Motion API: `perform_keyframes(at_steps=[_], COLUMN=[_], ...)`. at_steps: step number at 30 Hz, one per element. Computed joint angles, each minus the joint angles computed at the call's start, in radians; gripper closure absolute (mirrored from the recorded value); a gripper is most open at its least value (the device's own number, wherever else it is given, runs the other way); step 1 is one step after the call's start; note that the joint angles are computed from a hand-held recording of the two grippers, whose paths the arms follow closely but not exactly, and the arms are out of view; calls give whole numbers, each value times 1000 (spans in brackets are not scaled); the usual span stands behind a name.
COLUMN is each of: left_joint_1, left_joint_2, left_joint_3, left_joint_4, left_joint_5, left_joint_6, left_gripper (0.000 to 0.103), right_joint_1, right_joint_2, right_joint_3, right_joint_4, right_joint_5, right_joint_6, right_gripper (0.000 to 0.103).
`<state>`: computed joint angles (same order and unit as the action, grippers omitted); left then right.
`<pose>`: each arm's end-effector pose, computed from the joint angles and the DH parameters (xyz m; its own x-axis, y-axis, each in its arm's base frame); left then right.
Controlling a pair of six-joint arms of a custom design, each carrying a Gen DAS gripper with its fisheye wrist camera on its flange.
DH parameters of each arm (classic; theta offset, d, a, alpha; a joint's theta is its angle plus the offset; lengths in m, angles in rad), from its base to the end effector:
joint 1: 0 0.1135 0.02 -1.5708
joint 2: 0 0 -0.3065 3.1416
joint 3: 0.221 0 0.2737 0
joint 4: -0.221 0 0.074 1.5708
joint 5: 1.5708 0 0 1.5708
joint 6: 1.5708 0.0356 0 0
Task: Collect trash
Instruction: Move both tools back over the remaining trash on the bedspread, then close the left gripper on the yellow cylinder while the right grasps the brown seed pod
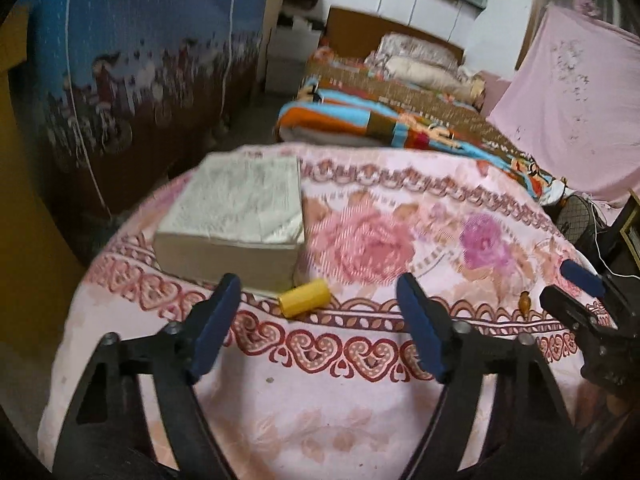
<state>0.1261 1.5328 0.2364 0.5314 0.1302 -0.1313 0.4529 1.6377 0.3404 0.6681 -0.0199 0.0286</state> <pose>0.2162 0.0227 0.1033 -0.6770 -0.2167 -0.7034 -0.1214 0.9755 -0.1836 0.2326 0.1140 0.1139 -0.5419 -0.2319 -0.8078 -0.4366 0.8990 0.0348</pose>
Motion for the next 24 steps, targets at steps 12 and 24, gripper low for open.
perform_keyframes(at_steps=[12, 24], left_joint_1=[-3, -48], left_joint_2=[78, 43], left_joint_3=[78, 55], left_joint_4=[-96, -102], left_joint_5=[-11, -63], left_joint_6=[-62, -74], left_gripper=[69, 87], right_joint_1=[-22, -31], right_joint_2=[80, 96], right_joint_3=[103, 119], right_joint_4=[-184, -197], right_joint_5=[-106, -138], right_joint_6=[-20, -37], right_gripper=[61, 88])
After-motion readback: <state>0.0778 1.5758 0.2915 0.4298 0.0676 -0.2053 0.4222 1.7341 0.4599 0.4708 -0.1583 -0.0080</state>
